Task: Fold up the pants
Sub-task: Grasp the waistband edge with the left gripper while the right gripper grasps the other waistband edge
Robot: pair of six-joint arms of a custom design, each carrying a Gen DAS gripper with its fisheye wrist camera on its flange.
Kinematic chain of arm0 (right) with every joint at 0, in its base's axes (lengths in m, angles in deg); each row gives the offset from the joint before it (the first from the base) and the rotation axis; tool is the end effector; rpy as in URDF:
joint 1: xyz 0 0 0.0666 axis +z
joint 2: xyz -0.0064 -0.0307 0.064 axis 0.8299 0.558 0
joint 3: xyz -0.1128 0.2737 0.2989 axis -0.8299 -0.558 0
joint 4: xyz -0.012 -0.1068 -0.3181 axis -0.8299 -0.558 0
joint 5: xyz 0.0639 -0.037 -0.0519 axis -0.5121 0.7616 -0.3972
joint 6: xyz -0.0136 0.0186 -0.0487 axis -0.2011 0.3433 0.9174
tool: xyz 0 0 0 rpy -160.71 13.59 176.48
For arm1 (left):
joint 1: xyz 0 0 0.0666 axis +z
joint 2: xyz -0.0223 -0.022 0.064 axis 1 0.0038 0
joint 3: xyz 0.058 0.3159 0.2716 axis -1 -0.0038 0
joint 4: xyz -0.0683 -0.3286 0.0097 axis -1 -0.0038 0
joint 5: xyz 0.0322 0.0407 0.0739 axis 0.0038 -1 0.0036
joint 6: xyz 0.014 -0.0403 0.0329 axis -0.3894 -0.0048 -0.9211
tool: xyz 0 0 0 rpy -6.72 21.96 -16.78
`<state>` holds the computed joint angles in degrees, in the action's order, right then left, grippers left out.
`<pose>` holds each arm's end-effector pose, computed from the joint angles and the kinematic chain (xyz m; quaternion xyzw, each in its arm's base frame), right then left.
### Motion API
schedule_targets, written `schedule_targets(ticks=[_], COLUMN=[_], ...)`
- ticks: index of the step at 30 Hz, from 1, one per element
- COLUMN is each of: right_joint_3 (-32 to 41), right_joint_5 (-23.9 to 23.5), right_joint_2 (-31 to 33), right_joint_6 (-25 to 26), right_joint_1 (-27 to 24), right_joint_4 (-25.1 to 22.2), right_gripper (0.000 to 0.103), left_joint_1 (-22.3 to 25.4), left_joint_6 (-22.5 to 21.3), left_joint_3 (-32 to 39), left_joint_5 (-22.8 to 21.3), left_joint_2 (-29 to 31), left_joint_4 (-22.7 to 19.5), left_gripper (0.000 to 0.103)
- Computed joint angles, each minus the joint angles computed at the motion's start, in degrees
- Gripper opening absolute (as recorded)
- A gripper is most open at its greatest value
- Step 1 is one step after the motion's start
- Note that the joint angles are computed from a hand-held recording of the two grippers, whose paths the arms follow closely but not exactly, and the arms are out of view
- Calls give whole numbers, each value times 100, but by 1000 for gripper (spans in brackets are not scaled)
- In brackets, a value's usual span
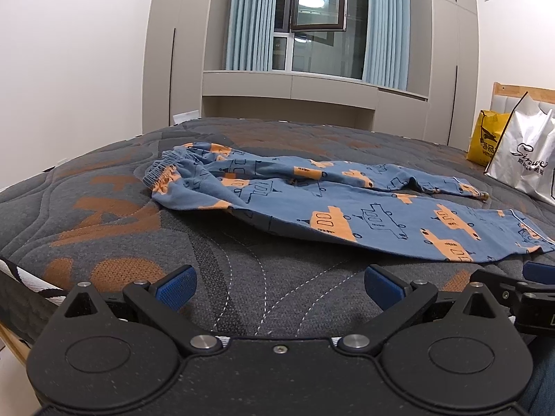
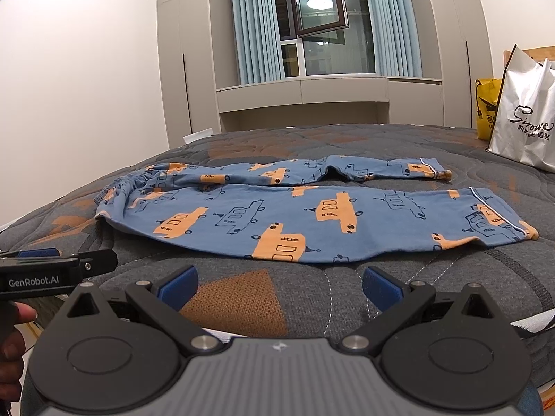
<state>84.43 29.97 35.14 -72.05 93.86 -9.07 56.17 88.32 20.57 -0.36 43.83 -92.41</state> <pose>0.2841 0.1961 0.3501 0.0254 0.8300 0.0512 0.5547 0.3274 -0.2012 0.3784 0.0351 0.8344 -0.0549 0.5473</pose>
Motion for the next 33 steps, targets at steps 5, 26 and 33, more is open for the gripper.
schedule_targets(ticks=[5, 26, 33], right_joint_3=[51, 3672, 7754], right_joint_5=[-129, -3982, -4731], right_joint_2=[2, 1766, 4451], right_joint_6=[90, 3996, 4721], right_joint_1=[-72, -2752, -3130], right_joint_4=[-3, -2193, -4916], right_gripper=[103, 103, 103], left_joint_1=[74, 2343, 2737], left_joint_6=[-37, -3249, -3388], left_joint_3=[46, 5844, 10015], left_joint_5=[150, 1931, 3067], left_joint_2=[-25, 3196, 5525], left_joint_4=[30, -2442, -5239], left_gripper=[103, 103, 103])
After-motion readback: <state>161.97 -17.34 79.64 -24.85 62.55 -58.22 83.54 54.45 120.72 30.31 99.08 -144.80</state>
